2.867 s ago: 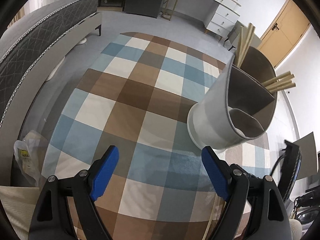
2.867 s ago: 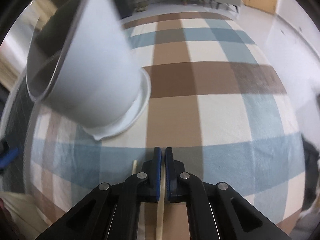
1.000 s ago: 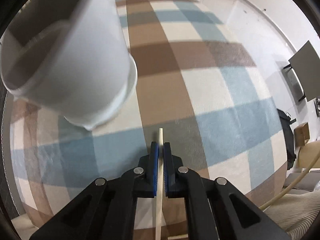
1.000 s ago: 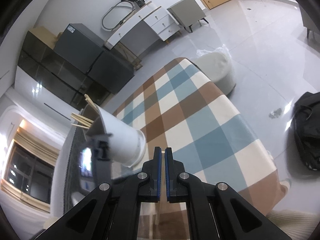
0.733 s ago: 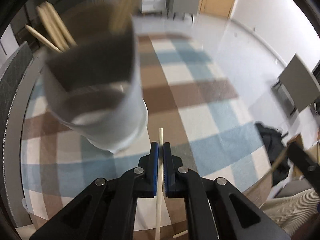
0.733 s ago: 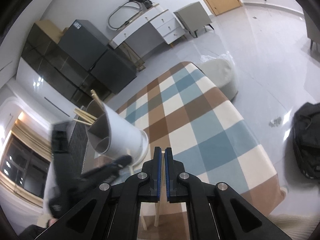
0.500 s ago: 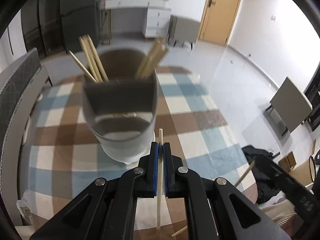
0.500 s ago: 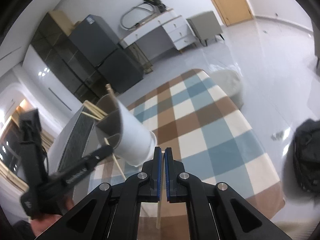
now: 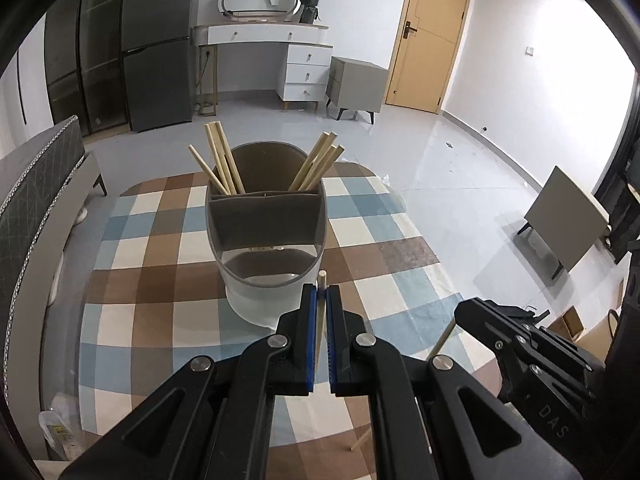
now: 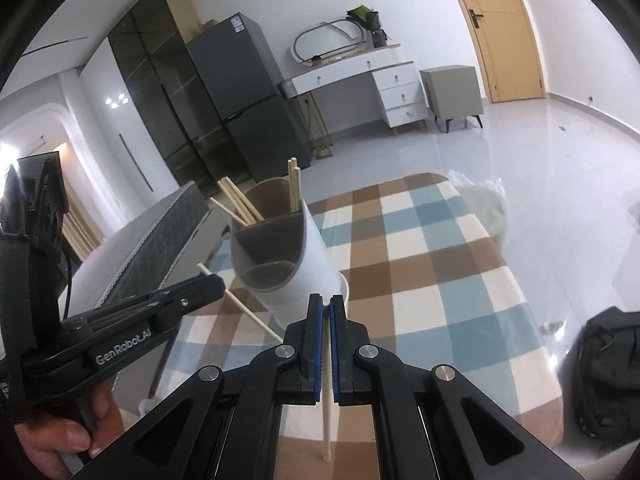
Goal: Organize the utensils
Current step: 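Lift both held chopsticks up and over the utensil holder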
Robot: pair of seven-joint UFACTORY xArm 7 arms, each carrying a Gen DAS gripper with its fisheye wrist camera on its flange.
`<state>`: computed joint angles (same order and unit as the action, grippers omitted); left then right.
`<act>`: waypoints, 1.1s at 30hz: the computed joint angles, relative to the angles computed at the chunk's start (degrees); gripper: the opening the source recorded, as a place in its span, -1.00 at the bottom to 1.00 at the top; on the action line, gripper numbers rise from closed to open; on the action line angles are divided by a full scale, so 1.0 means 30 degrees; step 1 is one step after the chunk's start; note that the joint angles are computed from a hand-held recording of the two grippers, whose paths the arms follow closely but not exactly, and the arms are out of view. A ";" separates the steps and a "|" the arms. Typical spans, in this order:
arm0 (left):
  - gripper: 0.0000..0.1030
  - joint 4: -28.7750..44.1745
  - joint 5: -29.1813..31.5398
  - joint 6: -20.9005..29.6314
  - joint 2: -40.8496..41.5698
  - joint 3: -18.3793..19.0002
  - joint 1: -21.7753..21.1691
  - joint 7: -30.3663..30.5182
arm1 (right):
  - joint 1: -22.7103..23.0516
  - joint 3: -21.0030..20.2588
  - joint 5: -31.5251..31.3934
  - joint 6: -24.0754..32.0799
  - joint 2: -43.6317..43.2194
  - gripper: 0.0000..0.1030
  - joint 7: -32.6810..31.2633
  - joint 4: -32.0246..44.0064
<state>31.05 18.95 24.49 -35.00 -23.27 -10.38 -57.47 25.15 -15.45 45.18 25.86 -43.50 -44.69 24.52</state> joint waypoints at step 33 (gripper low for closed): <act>-1.00 -0.0182 -0.3900 0.1277 -0.4017 0.2729 -0.1589 0.5093 | 0.2093 -0.0039 -0.3391 -0.2169 -0.2639 -0.95 0.3276 0.0297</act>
<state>30.50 7.25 28.32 -47.05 -15.09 -15.15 -42.19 31.43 -15.57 35.01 19.35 -51.41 -34.86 25.41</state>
